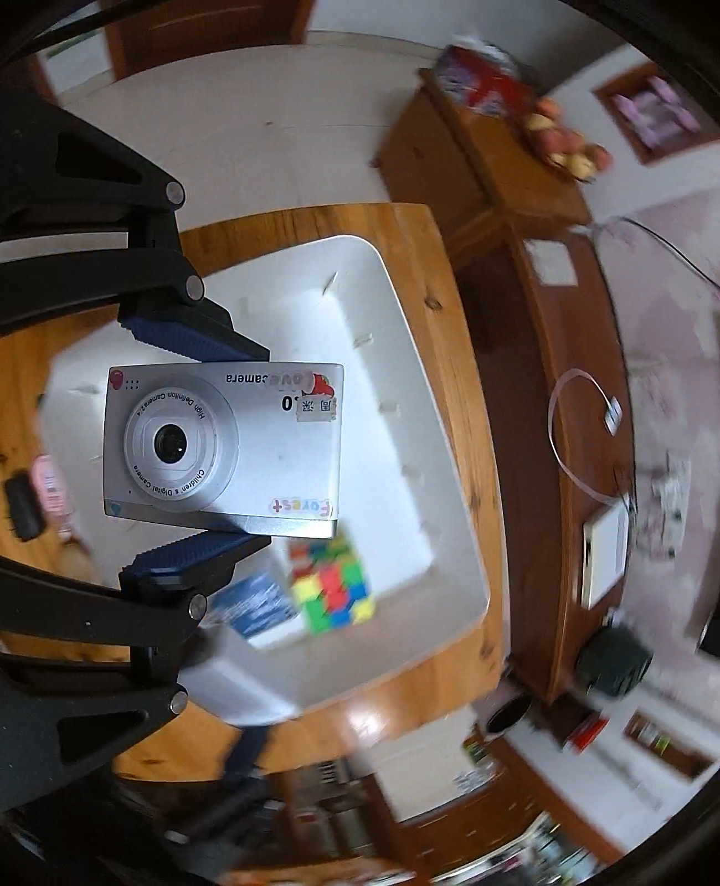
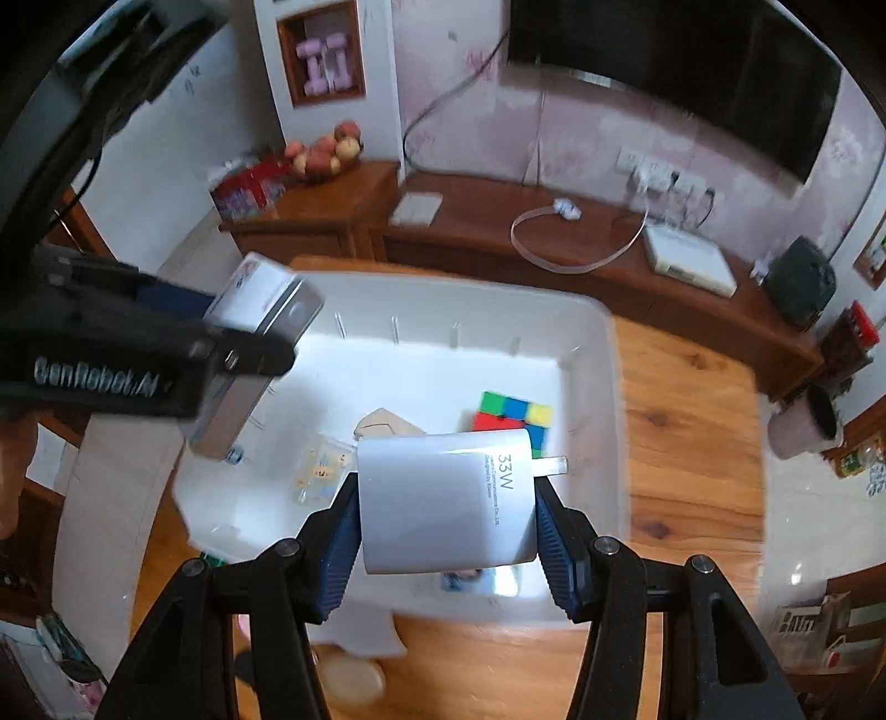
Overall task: Organize rigid objects
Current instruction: 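Lower the charger brick and silver device into the white tray and open both tools, then lift both tools out of the tray back toward the table items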
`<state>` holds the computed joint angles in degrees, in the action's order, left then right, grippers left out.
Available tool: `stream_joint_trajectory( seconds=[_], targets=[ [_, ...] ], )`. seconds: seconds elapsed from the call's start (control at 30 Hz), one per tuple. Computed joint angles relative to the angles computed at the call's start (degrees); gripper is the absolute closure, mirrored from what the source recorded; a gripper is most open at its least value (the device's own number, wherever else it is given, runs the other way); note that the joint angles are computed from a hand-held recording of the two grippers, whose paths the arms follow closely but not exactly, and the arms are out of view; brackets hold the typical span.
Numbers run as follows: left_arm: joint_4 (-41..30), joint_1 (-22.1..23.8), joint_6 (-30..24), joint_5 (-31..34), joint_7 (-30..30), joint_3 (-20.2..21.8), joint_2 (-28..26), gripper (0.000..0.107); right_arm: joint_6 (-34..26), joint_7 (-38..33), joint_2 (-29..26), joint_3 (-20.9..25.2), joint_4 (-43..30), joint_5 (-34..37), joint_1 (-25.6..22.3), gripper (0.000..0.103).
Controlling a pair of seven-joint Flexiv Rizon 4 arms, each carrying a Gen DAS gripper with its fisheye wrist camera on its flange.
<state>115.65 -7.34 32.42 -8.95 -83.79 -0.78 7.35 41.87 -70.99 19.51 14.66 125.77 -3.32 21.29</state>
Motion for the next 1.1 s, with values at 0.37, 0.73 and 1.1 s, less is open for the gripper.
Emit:
stream_joint_trajectory(
  seconds=[0.37, 0.73, 1.1],
  targets=[
    [0.0, 1.3, 4.8, 1.2, -3.5, 0.2, -10.0, 0.046, -2.8, 1.8, -10.7, 0.0, -1.5, 7.1, 2.5, 0.045],
    [-0.9, 0.9, 3.4, 3.8, -4.8, 0.2, -13.3, 0.046, -2.7, 2.8, -12.1, 1.0, -1.3, 5.9, 3.2, 0.033],
    [1.4, 0.4, 4.0, -2.1, -1.8, 0.3, -6.8, 0.037, -1.7, 3.2, -6.5, 1.8, 0.0, 4.2, 3.8, 0.029]
  ],
)
